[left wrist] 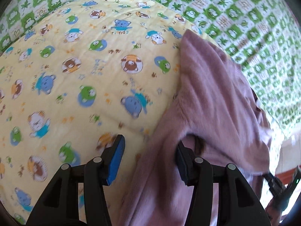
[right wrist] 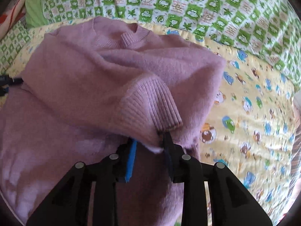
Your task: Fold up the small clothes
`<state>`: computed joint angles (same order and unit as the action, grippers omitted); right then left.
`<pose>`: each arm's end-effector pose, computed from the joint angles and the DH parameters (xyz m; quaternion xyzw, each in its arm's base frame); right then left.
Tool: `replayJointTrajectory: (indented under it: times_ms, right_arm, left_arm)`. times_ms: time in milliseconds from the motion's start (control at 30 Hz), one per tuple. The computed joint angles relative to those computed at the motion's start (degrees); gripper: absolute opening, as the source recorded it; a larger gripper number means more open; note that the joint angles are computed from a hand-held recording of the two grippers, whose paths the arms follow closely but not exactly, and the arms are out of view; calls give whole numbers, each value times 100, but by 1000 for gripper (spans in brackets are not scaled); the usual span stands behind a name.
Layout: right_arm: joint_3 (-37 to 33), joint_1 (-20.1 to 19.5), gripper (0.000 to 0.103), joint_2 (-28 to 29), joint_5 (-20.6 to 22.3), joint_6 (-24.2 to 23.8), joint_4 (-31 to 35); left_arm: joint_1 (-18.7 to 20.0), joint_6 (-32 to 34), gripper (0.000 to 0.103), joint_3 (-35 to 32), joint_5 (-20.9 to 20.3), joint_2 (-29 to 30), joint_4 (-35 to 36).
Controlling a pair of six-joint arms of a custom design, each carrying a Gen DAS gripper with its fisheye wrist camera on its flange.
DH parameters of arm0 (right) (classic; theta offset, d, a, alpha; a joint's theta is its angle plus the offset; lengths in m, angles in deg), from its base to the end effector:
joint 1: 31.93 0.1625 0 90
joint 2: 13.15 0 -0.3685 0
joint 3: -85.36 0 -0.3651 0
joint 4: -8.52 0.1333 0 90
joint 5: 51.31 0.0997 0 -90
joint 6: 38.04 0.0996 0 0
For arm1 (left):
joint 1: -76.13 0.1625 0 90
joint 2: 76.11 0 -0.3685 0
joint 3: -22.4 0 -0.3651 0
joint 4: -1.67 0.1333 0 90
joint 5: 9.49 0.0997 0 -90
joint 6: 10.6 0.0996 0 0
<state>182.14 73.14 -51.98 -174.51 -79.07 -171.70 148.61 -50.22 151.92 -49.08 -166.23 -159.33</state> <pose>0.2346 -0.5682 0.0669 0.3628 -0.8498 0.1979 0.3272 0.0800 -0.4442 0.2974 -0.2807 0.8322 -0.4123 0.2421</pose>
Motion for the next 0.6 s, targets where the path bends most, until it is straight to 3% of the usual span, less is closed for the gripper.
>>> replayJointTrajectory:
  times_ms: [200, 300, 400, 467, 533, 600]
  right_arm:
    - [138, -136, 34, -582, 953, 1170, 517]
    - [-93, -223, 36, -592, 1261, 1706, 743]
    - [-320, -435, 36, -610, 1597, 2670, 1095]
    - [-534, -437, 36, -472, 1402, 2732, 1155]
    - [-815, -403, 36, -278, 1314, 2419, 1210]
    - [-1192, -354, 52, -50, 1147, 2091, 1562]
  left_arm:
    - [-483, 87, 52, 139, 191, -358, 110]
    - [-503, 493, 54, -227, 153, -14, -235]
    - [-418, 937, 54, -820, 95, 513, -339]
    - [-361, 1209, 54, -1175, 110, 862, -353]
    - [-269, 1485, 54, -1512, 51, 1189, -396]
    - [-134, 1633, 55, -1831, -37, 1476, -310]
